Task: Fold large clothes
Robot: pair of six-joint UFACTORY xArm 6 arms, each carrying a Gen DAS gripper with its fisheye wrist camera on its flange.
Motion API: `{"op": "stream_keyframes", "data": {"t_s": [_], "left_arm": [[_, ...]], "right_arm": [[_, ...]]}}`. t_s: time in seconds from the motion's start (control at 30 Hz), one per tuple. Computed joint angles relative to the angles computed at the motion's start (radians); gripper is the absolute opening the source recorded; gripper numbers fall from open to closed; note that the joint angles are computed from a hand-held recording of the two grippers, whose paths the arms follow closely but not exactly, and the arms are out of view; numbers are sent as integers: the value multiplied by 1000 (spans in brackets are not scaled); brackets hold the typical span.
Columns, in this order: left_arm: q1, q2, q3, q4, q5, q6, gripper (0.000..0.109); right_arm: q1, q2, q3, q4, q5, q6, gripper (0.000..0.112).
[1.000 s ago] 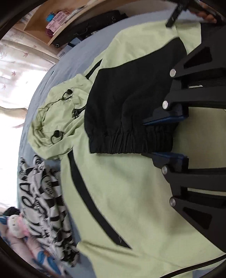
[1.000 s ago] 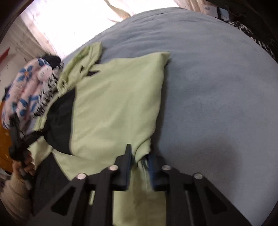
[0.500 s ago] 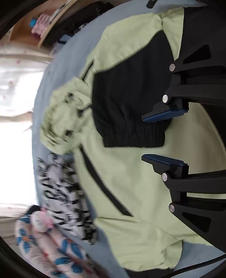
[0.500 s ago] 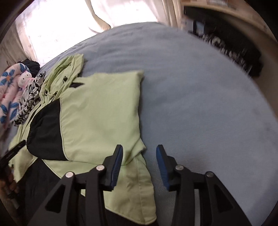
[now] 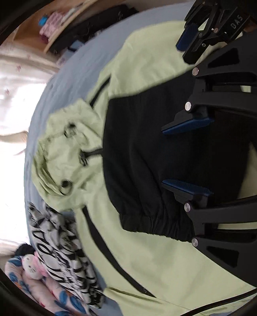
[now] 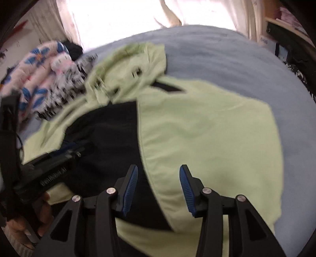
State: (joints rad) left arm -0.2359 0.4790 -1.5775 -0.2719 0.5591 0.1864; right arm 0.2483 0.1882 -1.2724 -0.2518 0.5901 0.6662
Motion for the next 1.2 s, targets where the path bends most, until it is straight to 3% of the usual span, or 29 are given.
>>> {"op": "stream_keyframes", "data": {"t_s": [0.1, 0.2, 0.37, 0.57, 0.77, 1.2], "left_arm": [[16, -2, 26, -58, -38, 64, 46], [31, -10, 35, -142, -29, 154, 45], [27, -20, 42, -118, -35, 130, 45], [21, -58, 87, -57, -54, 82, 47], [20, -135, 153, -36, -49, 46, 51], [12, -434, 422, 73, -28, -19, 51]], "right_arm": [[-53, -52, 79, -103, -6, 120, 44], [-127, -144, 201, -83, -77, 165, 41], [-165, -257, 317, -86, -100, 226, 41], [-128, -267, 294, -145, -16, 271, 43], [-97, -304, 308, -65, -4, 258, 43], [22, -481, 417, -16, 66, 352, 43]]}}
